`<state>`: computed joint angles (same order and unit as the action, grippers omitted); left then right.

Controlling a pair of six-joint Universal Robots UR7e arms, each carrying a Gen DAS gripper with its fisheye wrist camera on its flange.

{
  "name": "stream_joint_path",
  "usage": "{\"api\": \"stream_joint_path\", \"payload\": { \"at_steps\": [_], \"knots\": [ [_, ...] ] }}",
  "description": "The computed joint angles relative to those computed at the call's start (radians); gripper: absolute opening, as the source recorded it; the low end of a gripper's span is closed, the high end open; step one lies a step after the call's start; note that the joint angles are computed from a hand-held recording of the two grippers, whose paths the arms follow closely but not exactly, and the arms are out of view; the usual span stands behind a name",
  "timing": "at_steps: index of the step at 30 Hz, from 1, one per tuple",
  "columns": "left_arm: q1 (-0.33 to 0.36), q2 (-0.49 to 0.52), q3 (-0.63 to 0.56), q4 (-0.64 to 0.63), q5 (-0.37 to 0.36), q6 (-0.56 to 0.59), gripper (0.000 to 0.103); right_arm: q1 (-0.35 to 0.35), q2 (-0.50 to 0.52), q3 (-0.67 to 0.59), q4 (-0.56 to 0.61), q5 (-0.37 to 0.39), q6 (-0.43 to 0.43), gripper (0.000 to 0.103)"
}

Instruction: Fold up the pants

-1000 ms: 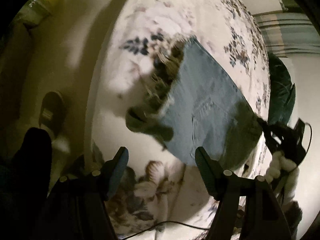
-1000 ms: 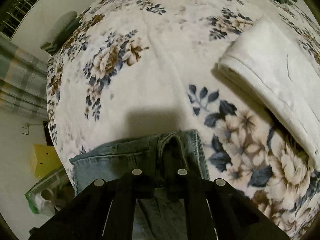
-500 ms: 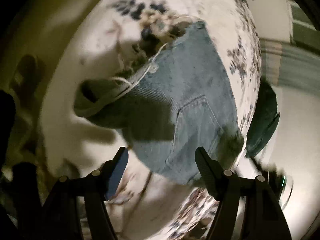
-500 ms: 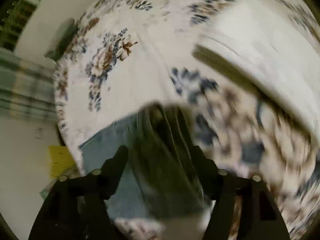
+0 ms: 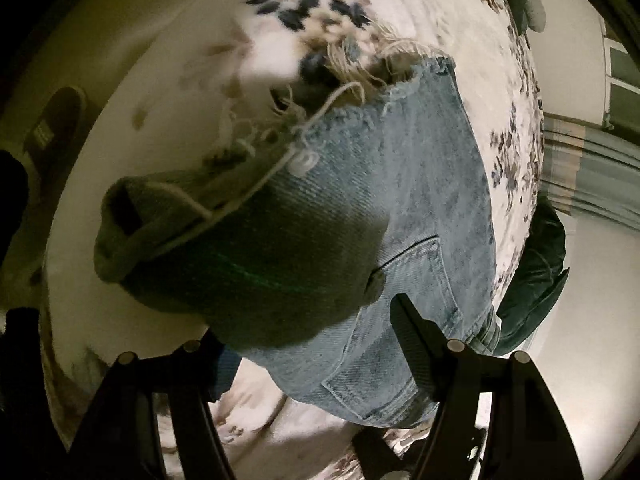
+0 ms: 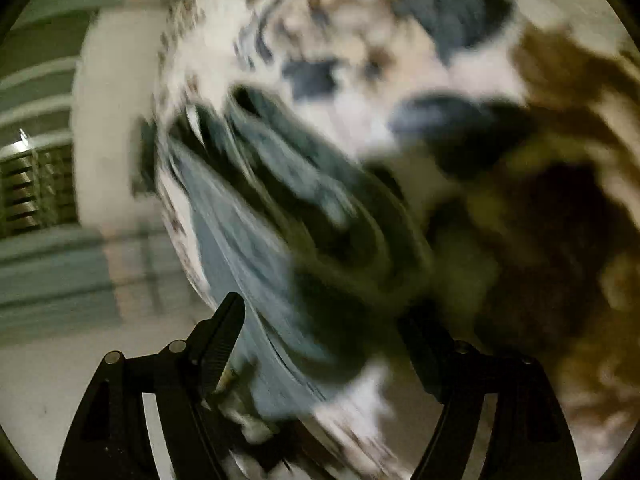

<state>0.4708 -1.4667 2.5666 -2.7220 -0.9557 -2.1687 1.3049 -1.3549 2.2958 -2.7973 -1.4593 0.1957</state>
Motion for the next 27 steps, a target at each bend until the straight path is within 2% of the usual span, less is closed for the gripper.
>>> {"api": "stream_joint_path", "payload": {
  "at_steps": [1,2,3,5,8,14,16,18,20,23,27],
  "knots": [
    [0.006,0.009,-0.002,-0.01,0.004,0.0,0.067,0.003,0.017,0.006,-0.058,0.004,0.017,0.073],
    [0.009,0.015,-0.002,-0.019,0.01,-0.002,0.065,0.015,0.035,0.006,-0.096,-0.018,0.044,0.054],
    [0.004,0.016,-0.001,-0.015,0.025,-0.012,0.064,0.023,0.045,0.007,-0.118,-0.032,0.059,0.047],
    [-0.008,0.008,-0.005,0.028,0.052,-0.038,0.028,0.038,0.055,0.012,-0.145,-0.058,0.097,0.042],
    [-0.013,-0.023,-0.045,0.116,0.077,0.036,0.019,0.068,0.032,0.005,-0.114,-0.076,0.104,0.035],
    [-0.04,-0.106,-0.191,0.366,0.099,0.157,0.018,0.162,-0.029,-0.035,-0.031,-0.094,0.208,0.033],
    [-0.042,-0.108,-0.279,0.467,0.104,0.203,0.018,0.197,-0.052,-0.06,0.005,-0.091,0.246,0.032],
    [-0.033,-0.077,-0.371,0.507,0.114,0.28,0.018,0.23,-0.087,-0.102,0.055,-0.073,0.287,0.032],
    [-0.022,-0.038,-0.446,0.512,0.12,0.36,0.018,0.259,-0.118,-0.138,0.083,-0.069,0.315,0.032],
    [0.022,0.069,-0.581,0.43,0.109,0.553,0.018,0.282,-0.158,-0.202,0.111,-0.072,0.351,0.032],
    [0.111,0.296,-0.807,0.228,0.007,0.845,0.018,0.302,-0.173,-0.347,0.117,-0.125,0.389,0.032]
  ]
}}
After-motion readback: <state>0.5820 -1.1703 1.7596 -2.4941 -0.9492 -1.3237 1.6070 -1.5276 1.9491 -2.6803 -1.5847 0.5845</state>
